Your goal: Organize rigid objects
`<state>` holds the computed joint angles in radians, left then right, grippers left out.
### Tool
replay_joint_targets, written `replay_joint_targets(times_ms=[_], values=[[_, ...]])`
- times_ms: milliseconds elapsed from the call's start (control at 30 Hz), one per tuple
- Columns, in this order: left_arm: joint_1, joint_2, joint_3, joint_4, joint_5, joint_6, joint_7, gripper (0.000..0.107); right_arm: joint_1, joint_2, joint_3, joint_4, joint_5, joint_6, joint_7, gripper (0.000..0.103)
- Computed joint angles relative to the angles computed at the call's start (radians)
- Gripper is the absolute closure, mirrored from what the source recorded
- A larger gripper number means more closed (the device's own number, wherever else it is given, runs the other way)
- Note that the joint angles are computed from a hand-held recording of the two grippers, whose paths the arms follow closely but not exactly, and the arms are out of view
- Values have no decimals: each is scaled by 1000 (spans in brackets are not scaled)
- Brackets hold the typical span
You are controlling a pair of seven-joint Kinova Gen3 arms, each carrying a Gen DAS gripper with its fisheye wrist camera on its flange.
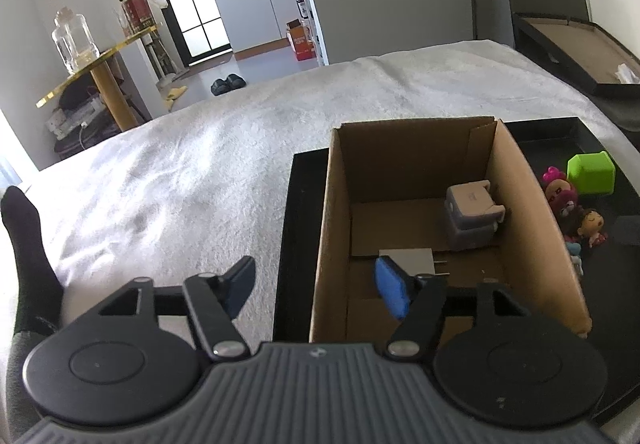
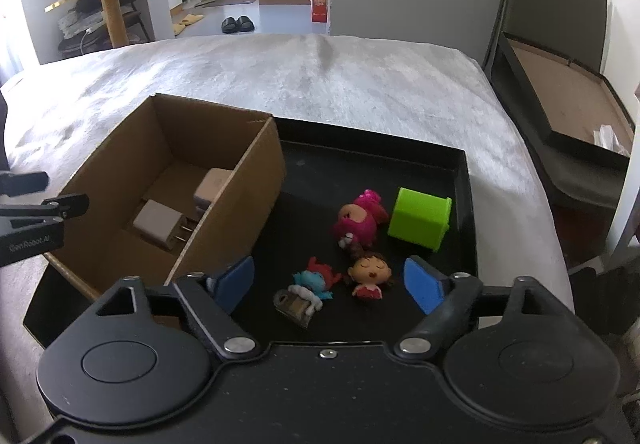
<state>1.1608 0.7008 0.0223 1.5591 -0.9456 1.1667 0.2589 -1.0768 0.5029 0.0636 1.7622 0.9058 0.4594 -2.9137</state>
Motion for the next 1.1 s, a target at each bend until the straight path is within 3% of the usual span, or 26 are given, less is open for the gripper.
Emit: replay_joint_targets(times_ms=[333,500,633,867,1100], values=[[-3,38,-4,-62,28,38,-64,29,15,14,56,69,6,-122,-67,14],[-2,53,-15,-83,41,52,-77,28,-43,47,175,96,-5,-224,-111,17],[-11,69,-17,-113,61,73,-111,27,-13,74,187,90,-70,-274,-67,31],[-22,90,-26,-153,93,88,-163,27,27,121,194,68,-165,-327,17,39],[-23,119,-39,-201,108,109,-204,27,39,161,201,50,-257,-360,92,39]])
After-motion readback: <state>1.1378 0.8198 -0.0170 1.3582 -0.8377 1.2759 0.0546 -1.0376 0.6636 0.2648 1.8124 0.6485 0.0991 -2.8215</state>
